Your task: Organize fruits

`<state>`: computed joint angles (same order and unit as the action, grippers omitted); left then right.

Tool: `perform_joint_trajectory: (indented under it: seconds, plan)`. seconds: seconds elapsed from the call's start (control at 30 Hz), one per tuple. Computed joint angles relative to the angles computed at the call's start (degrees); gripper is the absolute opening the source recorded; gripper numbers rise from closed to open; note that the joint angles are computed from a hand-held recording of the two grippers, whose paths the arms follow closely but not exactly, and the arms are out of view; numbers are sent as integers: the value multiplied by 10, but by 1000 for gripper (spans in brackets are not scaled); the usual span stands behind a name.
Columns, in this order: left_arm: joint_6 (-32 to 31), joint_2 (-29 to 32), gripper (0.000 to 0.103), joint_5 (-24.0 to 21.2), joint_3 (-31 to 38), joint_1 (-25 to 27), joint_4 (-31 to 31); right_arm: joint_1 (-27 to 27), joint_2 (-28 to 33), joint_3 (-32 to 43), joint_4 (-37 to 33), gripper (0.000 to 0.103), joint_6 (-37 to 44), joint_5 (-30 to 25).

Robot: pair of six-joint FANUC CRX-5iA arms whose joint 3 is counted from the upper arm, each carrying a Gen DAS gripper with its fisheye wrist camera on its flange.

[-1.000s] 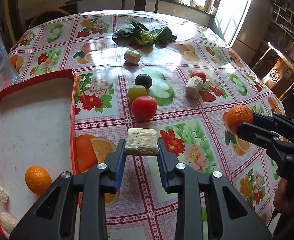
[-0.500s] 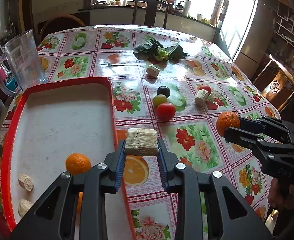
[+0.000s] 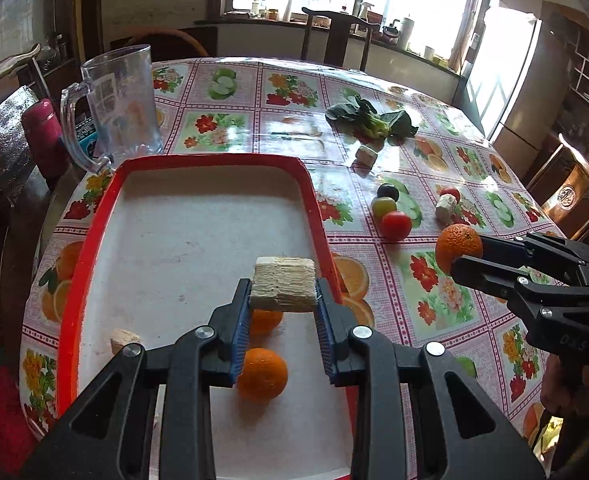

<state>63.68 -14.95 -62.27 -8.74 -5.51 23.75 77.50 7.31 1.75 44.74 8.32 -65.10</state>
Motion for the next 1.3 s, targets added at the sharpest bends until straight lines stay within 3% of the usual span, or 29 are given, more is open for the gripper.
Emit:
perform_joint_trajectory:
  seconds: [0.77,1.3]
  plan:
    - [-20,-3,27,-6,-10,72,13,-32,79,101,-41,36,92,32]
    - [-10,38,27,-6,13,91,3,-75,141,182,-103,36,161,50]
